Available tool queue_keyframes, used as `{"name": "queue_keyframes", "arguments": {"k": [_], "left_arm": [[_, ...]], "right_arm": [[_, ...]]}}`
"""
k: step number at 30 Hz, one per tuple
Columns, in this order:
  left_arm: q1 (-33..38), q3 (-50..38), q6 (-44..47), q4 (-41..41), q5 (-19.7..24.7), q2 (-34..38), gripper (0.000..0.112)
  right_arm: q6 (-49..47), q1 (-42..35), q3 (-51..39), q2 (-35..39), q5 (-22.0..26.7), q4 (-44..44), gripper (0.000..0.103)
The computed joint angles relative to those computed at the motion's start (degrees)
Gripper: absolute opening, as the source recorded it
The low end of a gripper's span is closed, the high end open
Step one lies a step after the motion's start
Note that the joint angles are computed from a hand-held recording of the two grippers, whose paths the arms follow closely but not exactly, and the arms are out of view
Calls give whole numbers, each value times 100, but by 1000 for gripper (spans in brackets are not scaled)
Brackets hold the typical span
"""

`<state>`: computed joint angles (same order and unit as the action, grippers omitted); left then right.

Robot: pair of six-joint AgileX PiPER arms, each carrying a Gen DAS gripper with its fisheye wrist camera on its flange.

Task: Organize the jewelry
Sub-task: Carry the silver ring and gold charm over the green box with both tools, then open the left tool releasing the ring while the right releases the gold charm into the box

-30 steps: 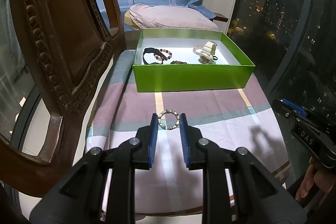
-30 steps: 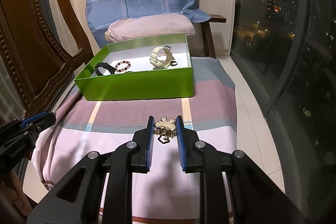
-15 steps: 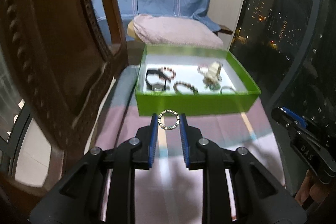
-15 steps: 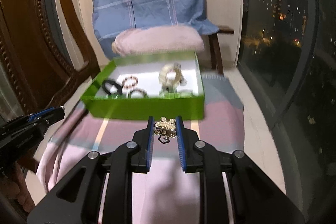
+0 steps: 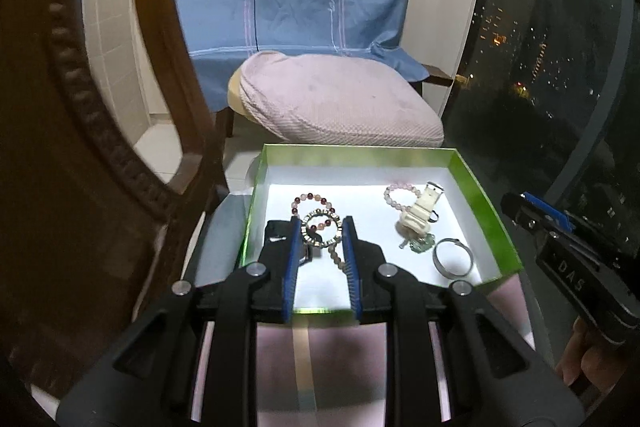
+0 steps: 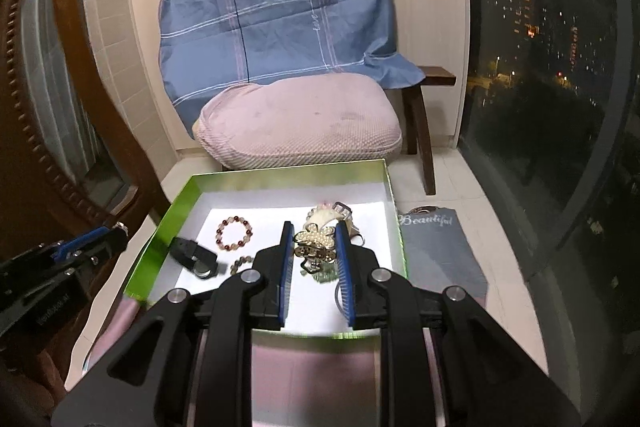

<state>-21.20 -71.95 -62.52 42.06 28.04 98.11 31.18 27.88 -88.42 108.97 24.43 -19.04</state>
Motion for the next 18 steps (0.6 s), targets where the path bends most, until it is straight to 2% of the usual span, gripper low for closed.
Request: {"name": "queue_keyframes", "arguments": {"k": [4, 9, 18], "left_arm": [[163, -36, 102, -228, -137, 323, 21], [283, -162, 325, -468, -74, 631, 21], [283, -286, 446, -565, -35, 733, 21]], "right_arm": [[-474, -68, -214, 332, 86, 595, 21], [-629, 32, -301, 497, 136, 666, 21], [-470, 53, -448, 630, 258, 535, 23]]}}
